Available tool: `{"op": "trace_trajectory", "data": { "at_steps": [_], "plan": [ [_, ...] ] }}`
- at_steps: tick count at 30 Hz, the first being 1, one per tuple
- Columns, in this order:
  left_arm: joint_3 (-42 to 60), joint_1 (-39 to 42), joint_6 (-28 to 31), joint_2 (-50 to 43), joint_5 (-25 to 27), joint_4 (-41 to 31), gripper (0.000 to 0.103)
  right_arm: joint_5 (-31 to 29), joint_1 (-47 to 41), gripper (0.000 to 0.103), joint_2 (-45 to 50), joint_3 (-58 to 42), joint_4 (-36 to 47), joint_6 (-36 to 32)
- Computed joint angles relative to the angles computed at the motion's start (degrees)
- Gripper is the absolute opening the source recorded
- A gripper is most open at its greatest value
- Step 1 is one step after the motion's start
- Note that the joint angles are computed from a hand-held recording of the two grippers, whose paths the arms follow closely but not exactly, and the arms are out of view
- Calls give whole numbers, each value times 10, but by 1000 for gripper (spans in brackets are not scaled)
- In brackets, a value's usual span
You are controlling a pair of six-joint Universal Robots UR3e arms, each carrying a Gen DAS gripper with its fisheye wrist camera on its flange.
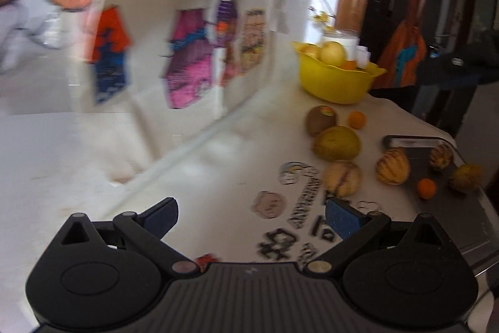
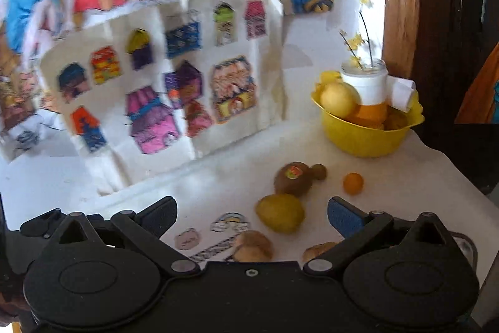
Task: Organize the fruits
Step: 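Withdraw both tools from the tray toward the fruits left on the cloth, then grasp a pale purple-striped pepino with the left tool while the right tool grasps a yellow striped pepino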
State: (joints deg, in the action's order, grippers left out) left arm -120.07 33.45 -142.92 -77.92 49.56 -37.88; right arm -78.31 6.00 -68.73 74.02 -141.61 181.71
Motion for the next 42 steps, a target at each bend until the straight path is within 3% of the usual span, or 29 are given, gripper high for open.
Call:
{"op": "trace_trajectory", "data": {
  "at_steps": [5, 9, 13, 19, 24, 28, 33, 42],
  "plan": [
    [16, -66, -31, -62, 9, 55, 102, 22, -37, 102, 34, -28, 51, -32],
    [34, -102, -29, -109, 8, 87, 103, 69, -79, 102, 31, 2, 72, -154],
    [52, -126, -18, -151, 16, 119, 103, 50, -84, 102, 25, 25, 94, -285],
    [102, -161, 0, -215, 31, 136, 102, 22, -71, 102, 57, 5, 143, -381],
    [157, -185, 19, -256, 28, 112, 102, -6, -54, 100, 89, -11, 131, -410],
    [201, -199, 9, -286, 31, 83, 102, -21, -48, 96, 101, 14, 66, -437],
    [233, -212, 26, -315, 34, 70, 102, -18, -48, 86, 118, 10, 45, -464],
    [281, -229, 57, -348, 51, 26, 88, -25, -42, 76, 147, -24, 57, -477]
  ]
}}
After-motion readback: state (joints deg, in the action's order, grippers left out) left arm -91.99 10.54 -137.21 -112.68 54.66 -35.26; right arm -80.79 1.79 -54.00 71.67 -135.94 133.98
